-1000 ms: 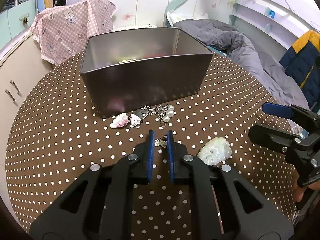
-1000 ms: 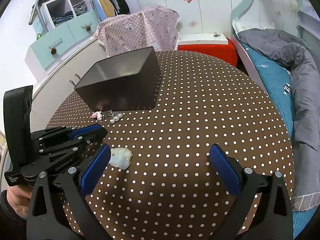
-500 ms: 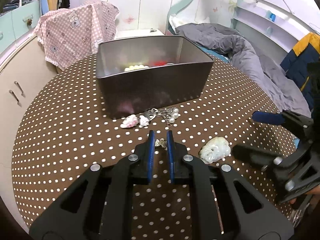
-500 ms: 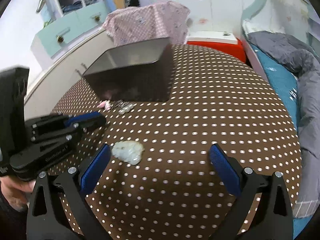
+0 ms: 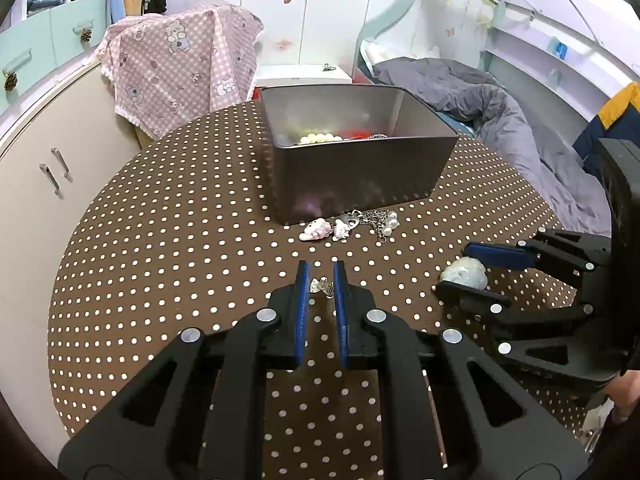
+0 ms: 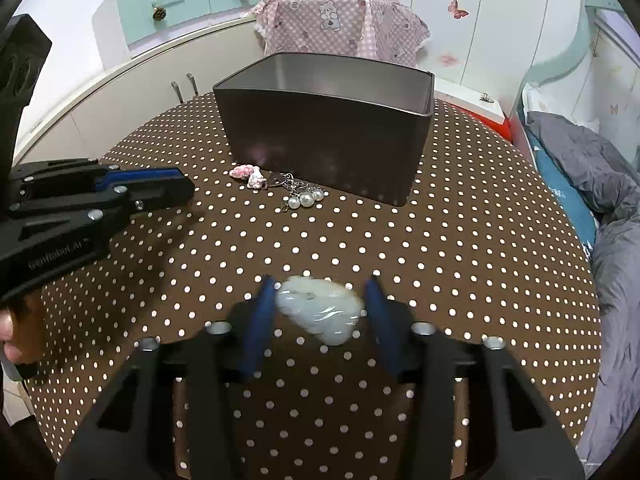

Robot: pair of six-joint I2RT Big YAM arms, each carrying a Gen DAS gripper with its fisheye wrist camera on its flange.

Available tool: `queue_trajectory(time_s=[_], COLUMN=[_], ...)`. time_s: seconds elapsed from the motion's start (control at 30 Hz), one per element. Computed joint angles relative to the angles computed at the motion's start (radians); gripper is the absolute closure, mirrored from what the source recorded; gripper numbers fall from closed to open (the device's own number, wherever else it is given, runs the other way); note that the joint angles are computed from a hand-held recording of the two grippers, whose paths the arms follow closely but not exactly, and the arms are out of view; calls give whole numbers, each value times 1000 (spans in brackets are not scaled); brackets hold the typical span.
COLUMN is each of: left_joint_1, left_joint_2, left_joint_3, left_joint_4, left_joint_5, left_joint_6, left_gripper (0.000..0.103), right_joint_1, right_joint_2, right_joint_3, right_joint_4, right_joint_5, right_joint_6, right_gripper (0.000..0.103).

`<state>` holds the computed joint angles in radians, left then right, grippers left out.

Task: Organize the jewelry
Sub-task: 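Carry the jade pendant into the grey box and open the right gripper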

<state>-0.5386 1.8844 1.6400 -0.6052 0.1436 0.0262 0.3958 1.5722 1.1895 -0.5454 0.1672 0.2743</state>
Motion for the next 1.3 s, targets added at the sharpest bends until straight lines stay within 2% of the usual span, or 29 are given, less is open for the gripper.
queue_trajectory(time_s=[0.27, 0.53, 0.67, 0.8, 0.87, 1.03, 1.3], left_joint_1=[9, 22, 32, 32, 37, 43, 32], left_joint_2=[-36, -96, -119, -110, -89, -1, 120], left_joint_3=[-34, -68, -48, 23, 82, 246, 447], left_joint_4=[32, 73, 90, 98, 84, 8, -109], left_joint_5=[13, 41, 57, 57, 96, 145, 138], left_joint_6=[-10, -15, 0, 17, 13, -18, 0], left_gripper=[91, 91, 91, 91, 91, 91, 91], right_joint_1=[3, -9, -34, -66, -85, -126, -166], right_joint_2=[-45, -109, -134, -140, -130, -80, 9], right_joint_3=[-30, 3, 48, 110, 149, 234, 319], right_joint_4=[11, 26, 32, 48, 53, 49, -12], right_joint_5=[-17, -14, -16, -33, -49, -107, -179], right_joint_6=[11, -13, -50, -83, -94, -54, -4], right_gripper=[62, 62, 62, 62, 62, 62, 62])
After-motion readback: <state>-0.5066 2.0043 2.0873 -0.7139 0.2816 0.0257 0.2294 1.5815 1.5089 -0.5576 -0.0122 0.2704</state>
